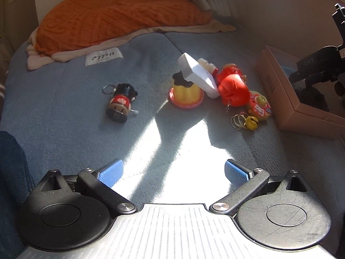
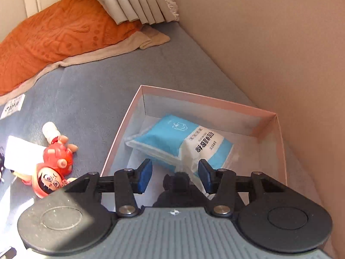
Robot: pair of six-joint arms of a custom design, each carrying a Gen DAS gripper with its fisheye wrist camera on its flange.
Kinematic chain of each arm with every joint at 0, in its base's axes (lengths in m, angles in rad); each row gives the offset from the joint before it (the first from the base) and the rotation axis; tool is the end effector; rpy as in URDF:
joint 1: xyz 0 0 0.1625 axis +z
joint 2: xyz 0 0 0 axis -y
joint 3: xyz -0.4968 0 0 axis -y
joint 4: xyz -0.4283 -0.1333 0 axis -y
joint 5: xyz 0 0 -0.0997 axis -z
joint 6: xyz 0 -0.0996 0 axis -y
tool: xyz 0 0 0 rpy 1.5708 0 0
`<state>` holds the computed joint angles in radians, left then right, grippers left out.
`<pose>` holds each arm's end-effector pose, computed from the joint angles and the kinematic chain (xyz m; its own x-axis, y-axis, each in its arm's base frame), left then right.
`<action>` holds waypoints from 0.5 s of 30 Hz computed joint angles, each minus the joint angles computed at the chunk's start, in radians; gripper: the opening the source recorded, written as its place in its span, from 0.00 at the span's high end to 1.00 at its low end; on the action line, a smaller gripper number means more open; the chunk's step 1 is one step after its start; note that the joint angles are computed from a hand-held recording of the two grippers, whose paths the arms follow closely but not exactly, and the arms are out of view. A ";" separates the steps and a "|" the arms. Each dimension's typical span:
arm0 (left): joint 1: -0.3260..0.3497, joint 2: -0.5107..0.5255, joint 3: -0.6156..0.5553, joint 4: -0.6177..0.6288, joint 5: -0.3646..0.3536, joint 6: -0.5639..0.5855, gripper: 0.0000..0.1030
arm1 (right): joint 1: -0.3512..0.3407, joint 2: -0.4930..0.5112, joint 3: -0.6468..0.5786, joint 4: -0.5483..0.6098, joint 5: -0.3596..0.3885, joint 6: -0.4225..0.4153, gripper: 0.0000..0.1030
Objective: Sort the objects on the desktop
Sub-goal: 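Lower the black cylinder into the pink box and open the right gripper, then grasp the pink Hello Kitty keychain beside the red toy with the right gripper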
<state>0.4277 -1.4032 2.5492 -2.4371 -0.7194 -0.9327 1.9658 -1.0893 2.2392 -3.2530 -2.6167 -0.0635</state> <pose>-0.2204 -0.3293 0.1715 -0.7527 0.0882 -0.6524 0.4532 0.7882 -0.4163 0.2422 -0.4584 0.2195 -0.6092 0.1616 0.7763 -0.3710 0.8072 -0.4592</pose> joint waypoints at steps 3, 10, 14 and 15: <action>0.001 0.005 -0.004 0.016 0.000 -0.005 0.01 | 0.057 0.068 0.004 -0.242 -0.026 -0.213 0.54; 0.002 -0.045 -0.018 0.183 0.116 -0.223 0.01 | 0.148 0.171 0.019 -0.349 0.126 -0.382 0.39; 0.021 -0.115 -0.038 0.351 0.174 -0.440 0.00 | 0.181 0.321 0.028 -0.460 0.077 -0.577 0.39; 0.025 -0.128 -0.042 0.381 0.182 -0.479 0.00 | 0.184 0.365 0.024 -0.518 0.051 -0.641 0.39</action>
